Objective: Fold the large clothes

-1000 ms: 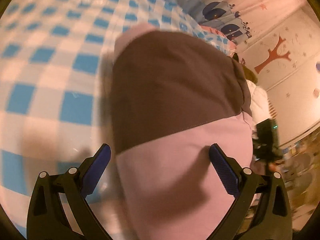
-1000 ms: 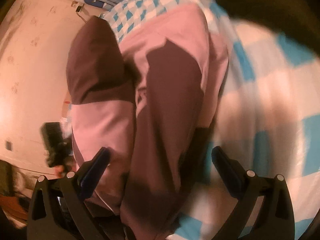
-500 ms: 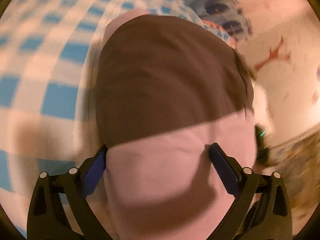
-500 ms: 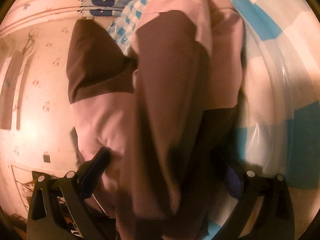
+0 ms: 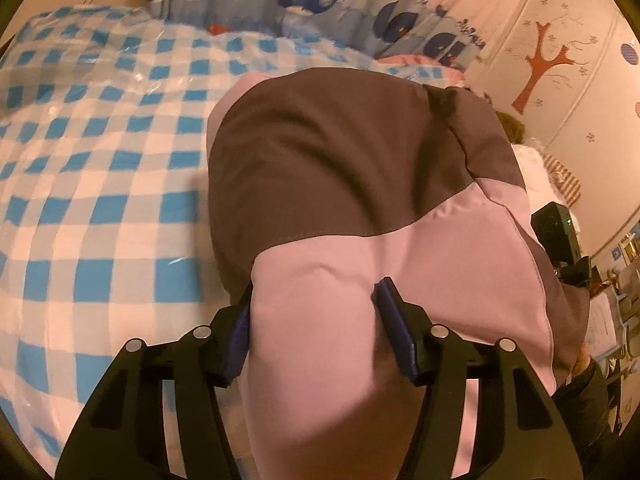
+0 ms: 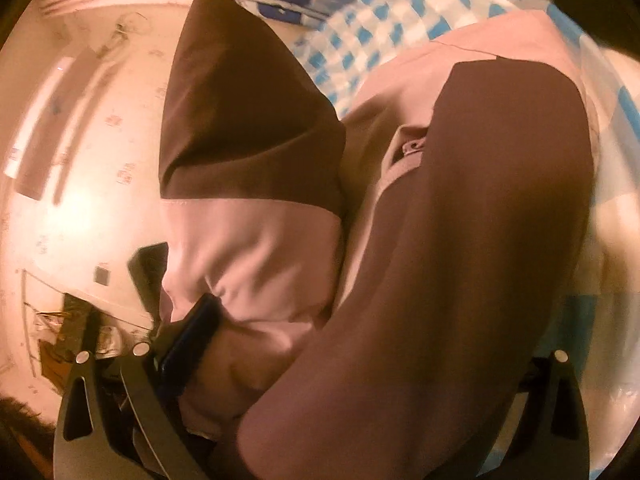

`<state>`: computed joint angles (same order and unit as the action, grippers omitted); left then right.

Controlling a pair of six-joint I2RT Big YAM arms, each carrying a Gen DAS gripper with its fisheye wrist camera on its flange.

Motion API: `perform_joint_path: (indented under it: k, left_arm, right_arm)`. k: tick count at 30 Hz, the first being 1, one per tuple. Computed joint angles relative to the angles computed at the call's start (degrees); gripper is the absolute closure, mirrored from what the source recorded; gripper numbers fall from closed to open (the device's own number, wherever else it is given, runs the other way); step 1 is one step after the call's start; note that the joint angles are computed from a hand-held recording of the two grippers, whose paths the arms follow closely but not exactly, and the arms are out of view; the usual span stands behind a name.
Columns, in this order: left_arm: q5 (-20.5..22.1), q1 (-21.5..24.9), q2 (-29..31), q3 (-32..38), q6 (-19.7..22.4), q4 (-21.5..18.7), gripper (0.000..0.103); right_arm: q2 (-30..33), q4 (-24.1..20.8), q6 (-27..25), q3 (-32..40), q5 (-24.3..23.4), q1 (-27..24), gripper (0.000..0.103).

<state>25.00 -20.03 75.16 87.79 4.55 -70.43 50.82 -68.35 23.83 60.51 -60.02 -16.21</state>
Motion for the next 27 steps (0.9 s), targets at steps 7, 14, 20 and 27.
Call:
perform_joint_path:
  k: [7, 14, 20, 27]
  left_arm:
    - [9.6, 6.3, 2.5, -2.7, 3.4, -2.7, 0.034]
    - [14.2, 5.6, 4.5, -4.0, -0.1, -1.1, 0.01]
    - [5.1, 2.0, -1.3, -5.9, 0.4, 4.7, 0.048]
    - [3.3, 5.3, -3.4, 0.4, 3.3, 4.1, 0.061]
  right_arm:
    - [0.0, -7.2, -5.8, -1.3, 8.8, -3.0, 0.005]
    - [2.4, -4.6, -3.6, -5.0, 0.5, -1.3, 0.005]
    - [-3.7, 18.8, 13.6, -13.7, -7.4, -2.2, 0.005]
    - [0.0, 32.9, 21.7, -5.3, -4.4, 7.2, 0.005]
